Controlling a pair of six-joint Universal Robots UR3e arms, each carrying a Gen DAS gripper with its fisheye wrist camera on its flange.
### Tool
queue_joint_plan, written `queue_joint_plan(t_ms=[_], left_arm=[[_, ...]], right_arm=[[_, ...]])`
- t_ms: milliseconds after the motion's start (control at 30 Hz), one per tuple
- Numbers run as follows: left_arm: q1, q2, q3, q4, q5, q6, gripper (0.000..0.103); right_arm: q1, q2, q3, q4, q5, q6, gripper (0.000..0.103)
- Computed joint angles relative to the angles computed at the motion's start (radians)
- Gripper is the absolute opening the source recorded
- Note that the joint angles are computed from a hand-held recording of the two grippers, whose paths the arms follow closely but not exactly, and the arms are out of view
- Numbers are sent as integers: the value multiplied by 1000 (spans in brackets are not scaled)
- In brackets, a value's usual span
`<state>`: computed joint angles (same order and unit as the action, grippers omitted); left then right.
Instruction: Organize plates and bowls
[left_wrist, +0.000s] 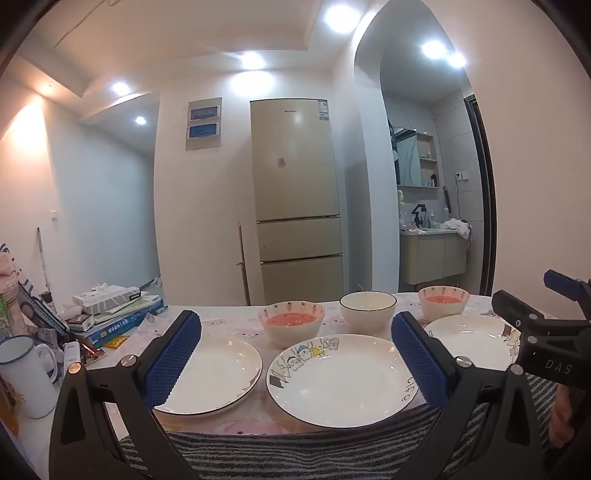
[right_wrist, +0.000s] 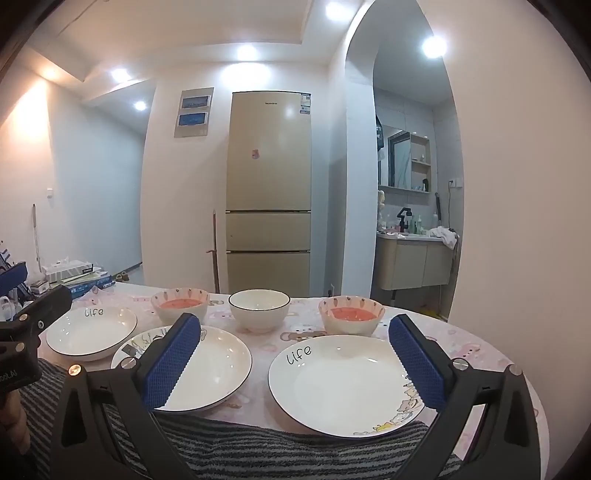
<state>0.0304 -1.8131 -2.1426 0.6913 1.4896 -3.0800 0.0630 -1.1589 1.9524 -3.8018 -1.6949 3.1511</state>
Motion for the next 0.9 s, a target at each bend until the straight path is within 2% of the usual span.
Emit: queue_joint_plan(t_ms=[233, 700, 800, 900], left_arm=[[-24, -11, 27, -23, 44, 25, 103], [-17, -20, 13, 24, 37, 24, 103], [3, -11, -16, 68, 5, 6, 103], [-8, -16, -10, 69, 25, 10, 103]], right_arm=[[4, 2, -2, -12, -11, -5, 103], [6, -1, 1, -18, -13, -5, 103], [4, -5, 4, -18, -11, -5, 103], [6, -4, 1, -17, -15, -8, 103]])
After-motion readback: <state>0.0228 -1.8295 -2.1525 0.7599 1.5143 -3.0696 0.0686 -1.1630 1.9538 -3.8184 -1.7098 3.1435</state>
